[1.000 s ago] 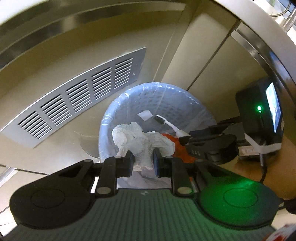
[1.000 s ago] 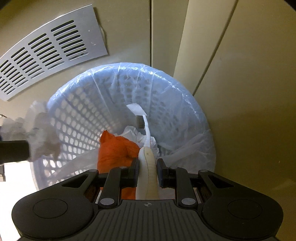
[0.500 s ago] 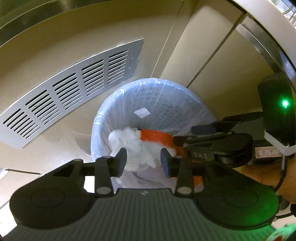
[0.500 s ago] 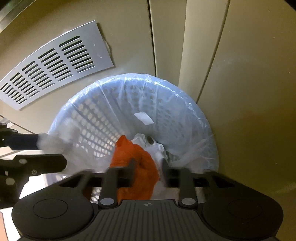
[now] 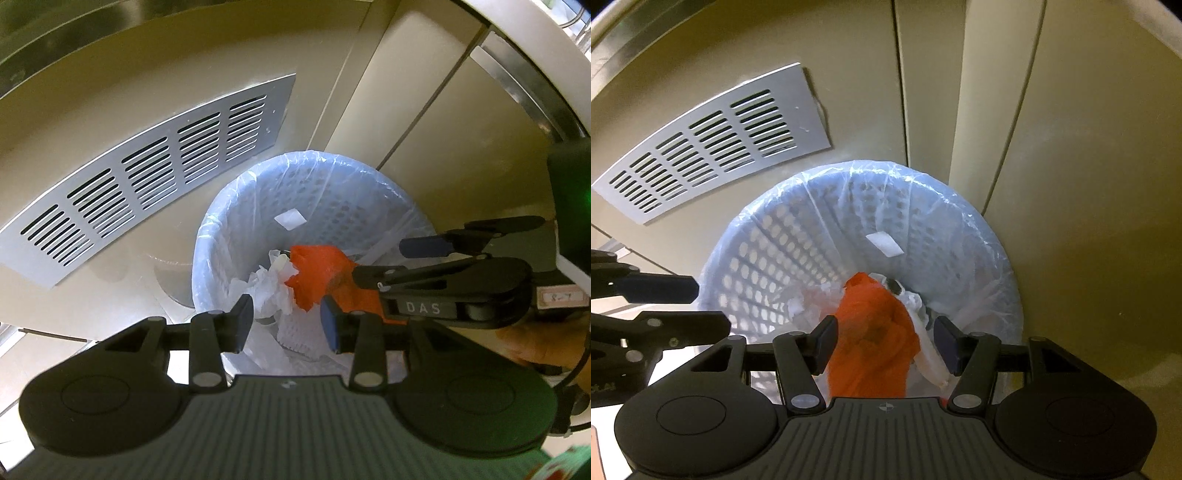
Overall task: Collect trash
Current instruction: 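Lift both open tools back toward the counter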
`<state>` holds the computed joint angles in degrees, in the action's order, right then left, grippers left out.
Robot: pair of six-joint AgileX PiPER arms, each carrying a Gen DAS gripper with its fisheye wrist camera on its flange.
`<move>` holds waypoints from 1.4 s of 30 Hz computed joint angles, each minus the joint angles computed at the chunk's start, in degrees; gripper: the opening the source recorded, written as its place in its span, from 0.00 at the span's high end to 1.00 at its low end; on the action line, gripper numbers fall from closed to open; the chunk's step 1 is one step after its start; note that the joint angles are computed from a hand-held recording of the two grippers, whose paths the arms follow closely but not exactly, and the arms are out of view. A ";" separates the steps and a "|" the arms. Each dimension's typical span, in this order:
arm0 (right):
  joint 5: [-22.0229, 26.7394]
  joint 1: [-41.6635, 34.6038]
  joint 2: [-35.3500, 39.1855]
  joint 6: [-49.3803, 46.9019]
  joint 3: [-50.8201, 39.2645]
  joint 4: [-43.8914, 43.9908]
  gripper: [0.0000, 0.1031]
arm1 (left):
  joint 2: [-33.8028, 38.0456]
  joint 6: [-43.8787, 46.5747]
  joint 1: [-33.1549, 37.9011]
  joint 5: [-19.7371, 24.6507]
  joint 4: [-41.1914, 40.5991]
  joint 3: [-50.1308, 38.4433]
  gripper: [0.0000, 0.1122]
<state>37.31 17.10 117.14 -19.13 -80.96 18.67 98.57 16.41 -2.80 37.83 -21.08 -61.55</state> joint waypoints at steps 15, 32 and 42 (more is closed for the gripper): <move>6.79 -0.78 -14.31 -5.20 0.55 8.14 0.44 | -13.92 1.70 2.01 6.72 1.64 -2.06 0.67; 11.61 -4.92 -19.46 -8.86 -14.84 14.51 0.43 | -17.47 -0.93 4.08 8.00 2.98 -16.71 0.61; 14.13 -9.64 -10.35 -5.56 -31.05 14.69 0.38 | -11.80 -3.84 5.23 5.57 6.22 -25.52 0.55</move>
